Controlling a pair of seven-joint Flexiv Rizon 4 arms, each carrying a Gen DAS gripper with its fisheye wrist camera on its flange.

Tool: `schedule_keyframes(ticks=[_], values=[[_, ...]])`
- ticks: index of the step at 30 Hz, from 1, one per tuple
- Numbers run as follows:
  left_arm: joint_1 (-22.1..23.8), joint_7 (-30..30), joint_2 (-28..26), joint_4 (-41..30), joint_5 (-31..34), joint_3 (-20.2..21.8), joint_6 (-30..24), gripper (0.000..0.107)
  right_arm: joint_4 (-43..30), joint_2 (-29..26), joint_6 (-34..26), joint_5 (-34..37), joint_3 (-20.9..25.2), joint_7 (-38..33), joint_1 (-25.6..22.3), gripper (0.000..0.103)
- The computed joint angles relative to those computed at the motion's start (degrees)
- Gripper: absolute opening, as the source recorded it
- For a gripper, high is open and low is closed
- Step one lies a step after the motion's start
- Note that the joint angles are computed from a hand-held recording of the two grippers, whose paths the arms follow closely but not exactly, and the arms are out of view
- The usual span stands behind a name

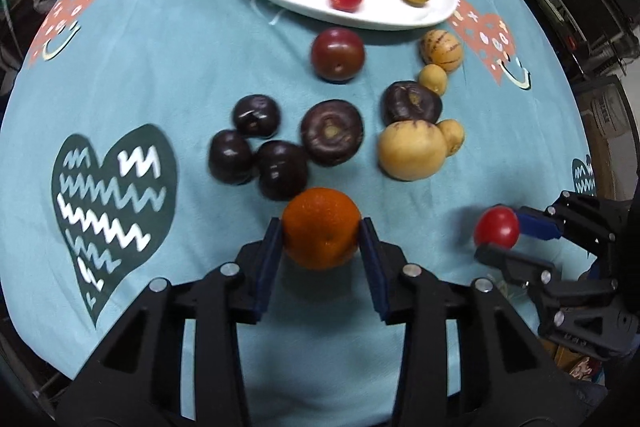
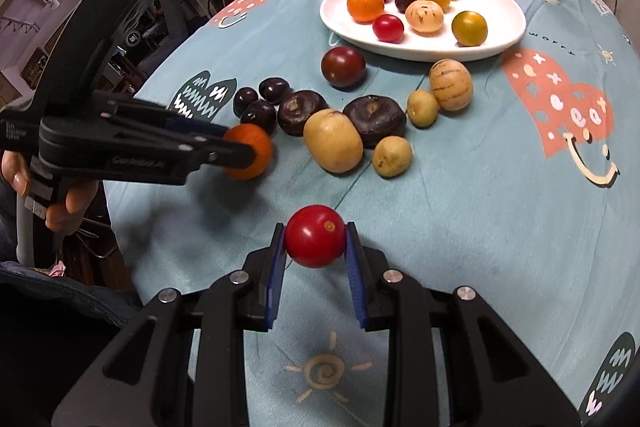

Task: Organize fruits
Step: 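Carry the orange and red tomato onto the plate and open both tools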

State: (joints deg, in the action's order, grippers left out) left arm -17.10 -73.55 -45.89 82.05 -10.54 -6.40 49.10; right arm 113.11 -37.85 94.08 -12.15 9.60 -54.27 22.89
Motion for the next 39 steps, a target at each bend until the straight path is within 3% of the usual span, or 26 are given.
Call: schedule_keyframes(ticks=[7,13,17,20,23,27,33,39], values=[[3.66,5.77,3.81,4.51,-3.9,-3.06,3.12,0.039,-0.39,-0.39,0.45,0.59,0.41,0.46,-0.21,0.029],[1.6,6.81,3.71,0.6,-2.55,-1.54,5.72,0.039,-0.22,0.03,1.09,0.97,-1.35,1.58,1.15,0.029],[-0.13,6.77,2.64,-3.72,-0.55,-0.65,9.66,0.04,0.42,2.38,4.07,1.51,-7.94,3.03,6.01,0.029],[-0.76,6.56,1.61,-7.33,0.22,-0.25,12.07,0.04,0.89,4.78,7.48,3.09,-16.67,3.75,12.34,0.029],[-2.54,4.94,-0.74,-13.01,1.75,1.31,12.52,0.04,0.13,6.11,9.45,5.93,-25.43,3.22,18.58,0.029],[-3.7,4.04,-3.91,-19.75,2.64,1.65,9.65,0.04,-3.38,5.3,7.63,7.79,-30.51,2.78,20.88,0.029],[-4.54,4.44,-8.74,-27.6,3.08,1.56,5.05,0.04,-6.69,3.62,4.76,5.96,-30.25,4.09,19.2,0.029],[-5.48,3.82,-14.45,-37.03,3.55,2.61,-0.68,0.04,-9.55,2.11,2.26,2.51,-26.53,5.26,14.09,0.029]])
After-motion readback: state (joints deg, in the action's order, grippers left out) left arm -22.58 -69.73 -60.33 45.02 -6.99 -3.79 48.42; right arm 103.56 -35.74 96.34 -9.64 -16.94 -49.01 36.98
